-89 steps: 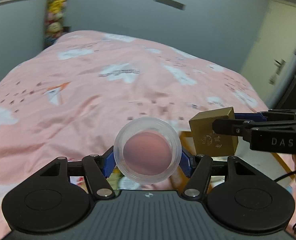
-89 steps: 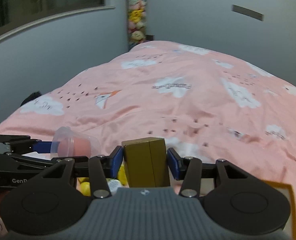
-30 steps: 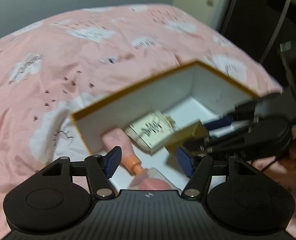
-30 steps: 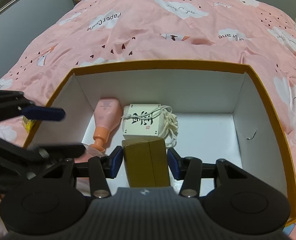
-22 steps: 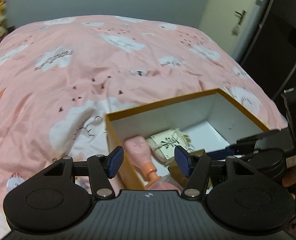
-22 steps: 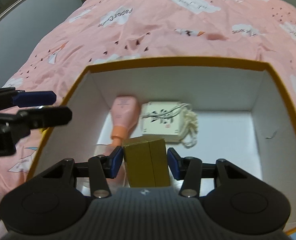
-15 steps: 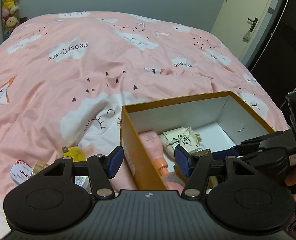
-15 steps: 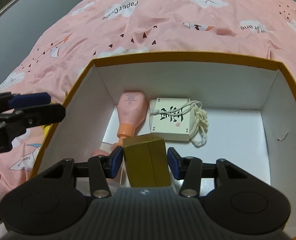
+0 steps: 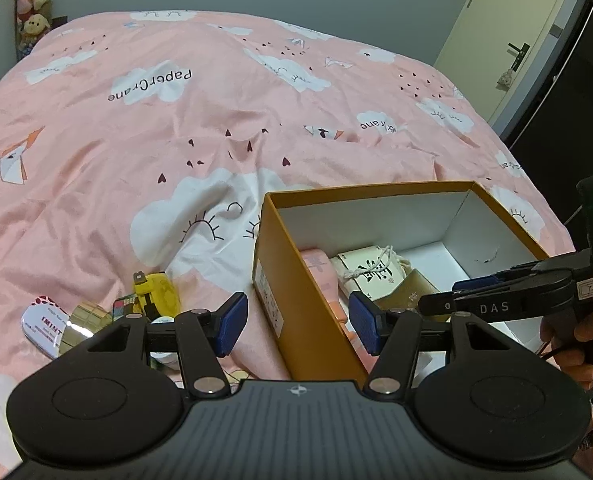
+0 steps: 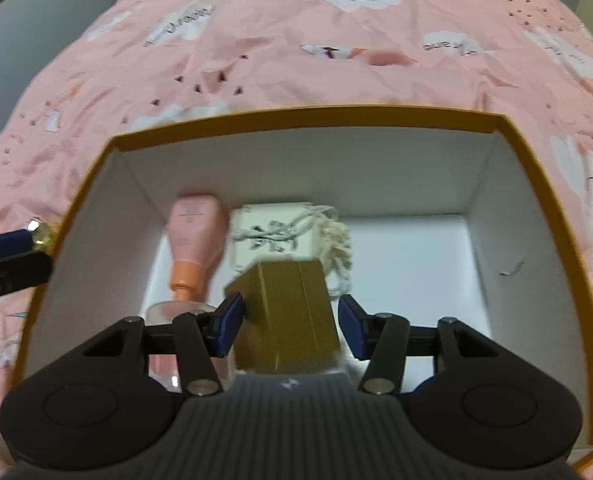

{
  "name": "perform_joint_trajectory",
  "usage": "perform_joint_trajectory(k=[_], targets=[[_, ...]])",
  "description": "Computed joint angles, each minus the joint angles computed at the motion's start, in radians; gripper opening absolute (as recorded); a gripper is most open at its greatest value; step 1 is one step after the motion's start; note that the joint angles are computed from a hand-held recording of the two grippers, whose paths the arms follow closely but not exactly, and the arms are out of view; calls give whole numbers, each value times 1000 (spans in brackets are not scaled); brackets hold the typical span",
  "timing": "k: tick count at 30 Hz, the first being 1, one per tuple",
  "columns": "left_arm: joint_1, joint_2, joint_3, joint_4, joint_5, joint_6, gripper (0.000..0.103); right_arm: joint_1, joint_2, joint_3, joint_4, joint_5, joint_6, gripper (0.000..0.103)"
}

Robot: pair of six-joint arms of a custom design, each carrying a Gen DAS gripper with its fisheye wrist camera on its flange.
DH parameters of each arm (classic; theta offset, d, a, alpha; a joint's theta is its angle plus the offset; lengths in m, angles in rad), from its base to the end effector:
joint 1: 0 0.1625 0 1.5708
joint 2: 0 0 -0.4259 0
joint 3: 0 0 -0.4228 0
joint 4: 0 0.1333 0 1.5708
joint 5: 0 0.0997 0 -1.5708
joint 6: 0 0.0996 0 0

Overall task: Organize rigid objects
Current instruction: 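Lower the gold cube box in with the right tool while the left drops the cup, then move both open tools back over the item pile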

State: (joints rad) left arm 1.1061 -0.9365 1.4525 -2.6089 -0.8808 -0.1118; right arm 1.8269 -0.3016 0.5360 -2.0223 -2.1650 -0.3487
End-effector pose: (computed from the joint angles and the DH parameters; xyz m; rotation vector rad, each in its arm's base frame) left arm -0.1580 -0.7540 0.2801 0.2012 2.4862 -0.8896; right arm 0.3114 -0.8830 0.1317 0.6726 -2.4393 0.2395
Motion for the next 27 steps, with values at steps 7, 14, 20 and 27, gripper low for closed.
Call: perform_joint_trajectory(k=[7, 14, 20, 27], targets=[[3, 2, -4, 15, -7, -12, 65, -7, 58, -135, 178, -3, 69, 47], [5, -1, -6, 30, -6, -29, 65, -9, 107, -257, 340, 72, 70, 42], [2, -7, 2, 34, -11, -27, 65, -7, 136, -310, 408, 63, 116, 44], [-6, -12, 22, -10, -5, 3, 65, 5, 35, -100, 223, 8, 26, 50]])
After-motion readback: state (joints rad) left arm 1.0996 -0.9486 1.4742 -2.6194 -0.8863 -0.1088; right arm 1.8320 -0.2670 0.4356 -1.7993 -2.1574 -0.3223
